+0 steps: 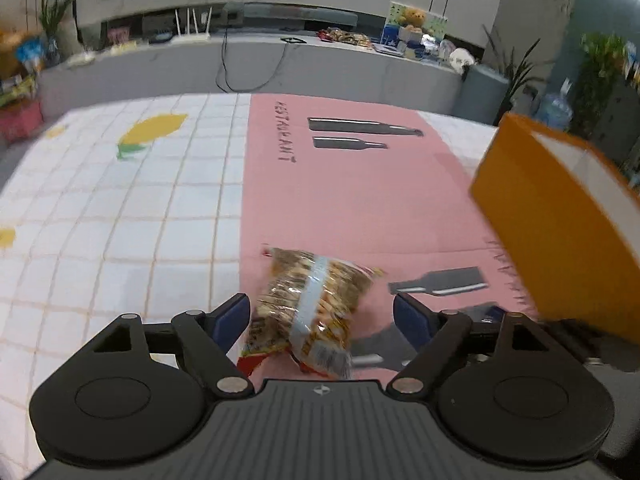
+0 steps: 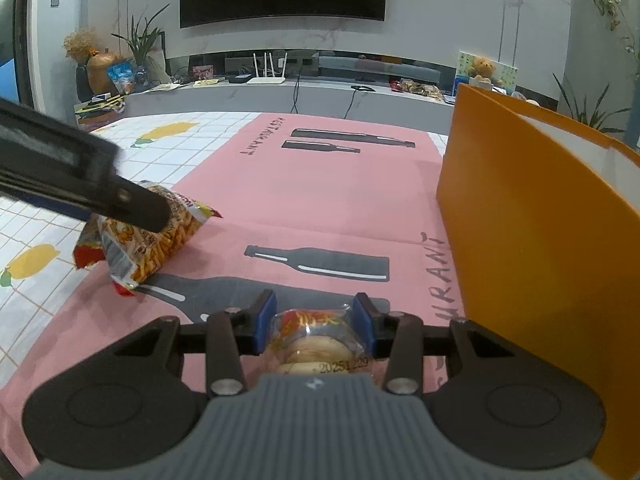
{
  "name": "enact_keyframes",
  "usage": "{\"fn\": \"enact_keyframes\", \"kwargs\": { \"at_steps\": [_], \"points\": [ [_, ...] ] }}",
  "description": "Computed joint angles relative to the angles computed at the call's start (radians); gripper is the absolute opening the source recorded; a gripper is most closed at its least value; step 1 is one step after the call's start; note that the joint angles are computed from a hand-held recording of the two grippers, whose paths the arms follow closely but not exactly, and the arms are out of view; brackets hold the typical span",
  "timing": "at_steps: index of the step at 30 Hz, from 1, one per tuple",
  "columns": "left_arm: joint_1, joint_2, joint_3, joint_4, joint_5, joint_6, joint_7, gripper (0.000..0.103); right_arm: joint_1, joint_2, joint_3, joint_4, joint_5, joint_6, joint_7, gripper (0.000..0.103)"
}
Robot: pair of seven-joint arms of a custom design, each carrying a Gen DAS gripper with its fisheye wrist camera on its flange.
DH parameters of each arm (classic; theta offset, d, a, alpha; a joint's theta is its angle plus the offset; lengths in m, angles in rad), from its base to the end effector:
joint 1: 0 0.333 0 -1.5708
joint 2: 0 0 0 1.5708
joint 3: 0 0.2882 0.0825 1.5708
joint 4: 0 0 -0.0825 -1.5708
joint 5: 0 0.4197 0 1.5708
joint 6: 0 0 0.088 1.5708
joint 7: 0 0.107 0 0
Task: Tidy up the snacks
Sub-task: 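Grasp the striped stick-snack bag with the left tool while the right tool holds the bun, then carry the stick-snack bag with the left tool while the right tool carries the bun over the box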
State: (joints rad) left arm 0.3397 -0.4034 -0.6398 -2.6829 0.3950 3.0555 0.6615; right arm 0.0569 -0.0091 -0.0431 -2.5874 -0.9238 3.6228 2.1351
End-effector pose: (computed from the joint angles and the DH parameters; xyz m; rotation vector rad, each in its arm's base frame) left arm 0.4471 -0.1576 0.3580 -1.9436 1.6231 -0.7343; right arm 0.4662 0.1082 0.3065 -1.9557 1.1716 -0.5827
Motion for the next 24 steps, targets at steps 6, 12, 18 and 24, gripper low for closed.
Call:
{"fn": "enact_keyframes", "kwargs": {
  "at_steps": [6,12,18,24],
  "points": [
    [0.151,0.086,-0.125,0.073,0.15,-0.044,-0.116,0.095,0.002,-0.002,0.0,-0.007,0.01,0.006,-0.016,0.042],
    [0.332,0.044,-0.27,0.045,0.311,0.1,-0.321,0.061,0.0,0.004,0.001,-0.01,0.022,0.023,-0.036,0.042],
    [0.286,-0.006,-0.243,-0.001,0.19,0.127,-0.302,0.056,0.003,0.001,0.003,-0.023,0.056,0.031,-0.061,0.042],
    [0.232,-0.118,-0.237,-0.058,0.089,0.165,-0.289,0.055,0.001,-0.012,-0.002,-0.026,0.033,0.035,-0.021,0.04]
  ]
}}
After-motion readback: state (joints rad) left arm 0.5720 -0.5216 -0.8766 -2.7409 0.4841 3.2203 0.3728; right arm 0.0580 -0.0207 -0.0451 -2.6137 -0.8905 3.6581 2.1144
